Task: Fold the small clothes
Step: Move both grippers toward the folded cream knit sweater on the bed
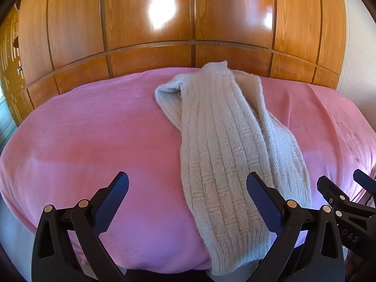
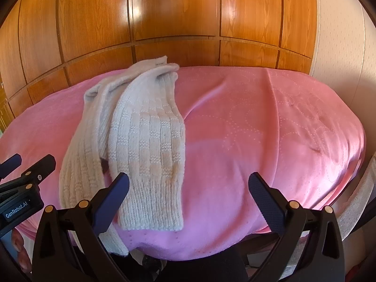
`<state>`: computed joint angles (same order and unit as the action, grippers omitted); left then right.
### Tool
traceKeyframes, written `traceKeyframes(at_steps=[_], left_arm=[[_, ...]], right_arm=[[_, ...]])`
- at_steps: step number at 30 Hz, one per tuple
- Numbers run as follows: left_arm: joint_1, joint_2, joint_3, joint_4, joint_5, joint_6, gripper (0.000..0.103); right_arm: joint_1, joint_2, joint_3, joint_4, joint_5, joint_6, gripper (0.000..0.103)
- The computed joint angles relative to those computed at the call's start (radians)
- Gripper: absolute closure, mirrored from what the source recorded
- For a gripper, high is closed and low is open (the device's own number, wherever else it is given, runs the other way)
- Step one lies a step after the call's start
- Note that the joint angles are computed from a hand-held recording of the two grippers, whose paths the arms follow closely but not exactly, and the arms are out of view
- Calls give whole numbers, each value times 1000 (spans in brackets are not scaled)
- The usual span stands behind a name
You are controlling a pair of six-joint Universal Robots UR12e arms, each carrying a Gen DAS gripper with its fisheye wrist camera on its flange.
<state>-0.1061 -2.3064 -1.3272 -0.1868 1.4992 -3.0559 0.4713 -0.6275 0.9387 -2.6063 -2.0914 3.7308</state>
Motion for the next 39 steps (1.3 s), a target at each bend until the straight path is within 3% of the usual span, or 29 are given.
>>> traceKeyframes(at_steps=[11,18,23,30,39], left_arm=[[0,3,-1,9,0,11,4],[4,17,-36,129,-5,1,4],[5,23,-43,155,-11,8,4],[7,23,-37,127,-20,0,4],[4,1,27,28,-39,23,4]], right_arm=[[4,9,-14,-25,-30,-38,2],[17,10,-16,-115,-82,-100,2],[19,11,-19,-108,-74,-115,2],[17,5,-13,-106,-73,-110,2],[-2,0,-27,-146,-65,-120,2]])
